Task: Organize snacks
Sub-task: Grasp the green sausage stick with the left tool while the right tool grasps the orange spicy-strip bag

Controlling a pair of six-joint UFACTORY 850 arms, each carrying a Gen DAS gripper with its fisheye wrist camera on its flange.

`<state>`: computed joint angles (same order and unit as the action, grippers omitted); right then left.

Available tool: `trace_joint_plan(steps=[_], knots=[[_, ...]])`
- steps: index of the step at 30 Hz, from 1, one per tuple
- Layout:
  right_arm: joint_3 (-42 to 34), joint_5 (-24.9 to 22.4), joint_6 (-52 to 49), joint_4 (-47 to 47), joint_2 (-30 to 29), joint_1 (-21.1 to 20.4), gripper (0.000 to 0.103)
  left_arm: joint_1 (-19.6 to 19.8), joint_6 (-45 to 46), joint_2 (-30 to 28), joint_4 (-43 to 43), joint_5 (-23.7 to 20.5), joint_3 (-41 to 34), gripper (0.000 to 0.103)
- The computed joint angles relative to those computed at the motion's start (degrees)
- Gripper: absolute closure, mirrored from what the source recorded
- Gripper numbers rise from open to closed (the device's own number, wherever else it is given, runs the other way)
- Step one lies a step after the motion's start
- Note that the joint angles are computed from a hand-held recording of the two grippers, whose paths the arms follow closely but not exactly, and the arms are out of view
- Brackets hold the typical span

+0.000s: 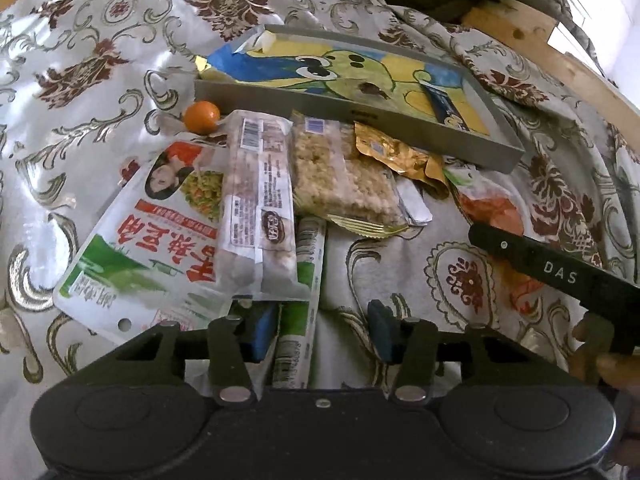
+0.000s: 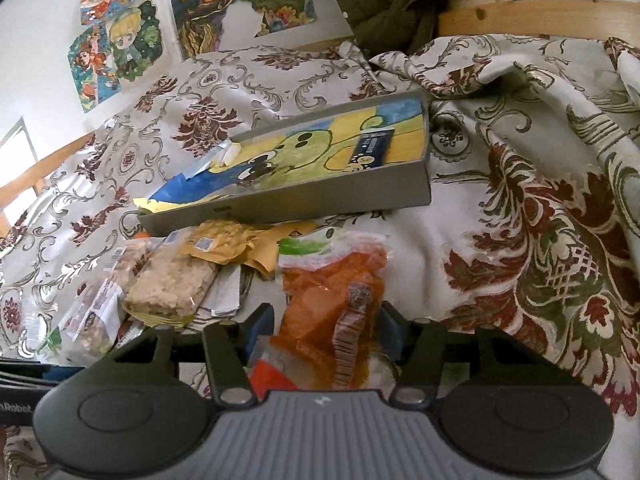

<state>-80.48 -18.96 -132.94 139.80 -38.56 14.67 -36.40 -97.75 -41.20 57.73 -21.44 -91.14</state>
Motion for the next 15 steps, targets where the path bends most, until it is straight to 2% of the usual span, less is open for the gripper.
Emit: trace_joint_plan(steps=[2, 5, 8, 15], knots=[[-0.29, -0.21, 1.61, -1.35, -0.28, -0.13, 0.037, -0.06, 0.45, 0.01, -0.1, -0.11, 0.0, 0.054], [-0.98, 0.0, 1.98, -1.64, -0.77, -0.05, 0.045, 0.4, 4.96, -0.83, -3.63, -0.2, -1.27, 0.054], [-0.83, -0.93, 3.02, -3.94, -0.55, 0.1, 0.049, 0.35, 3.48, -1.26, -1.99, -0.4, -1.55, 0.055], [1.73, -3.21, 6.77, -14.01, 1.74, 1.67, 0.054, -1.05, 3.18, -1.04, -0.59, -3.8, -1.74, 0.071]])
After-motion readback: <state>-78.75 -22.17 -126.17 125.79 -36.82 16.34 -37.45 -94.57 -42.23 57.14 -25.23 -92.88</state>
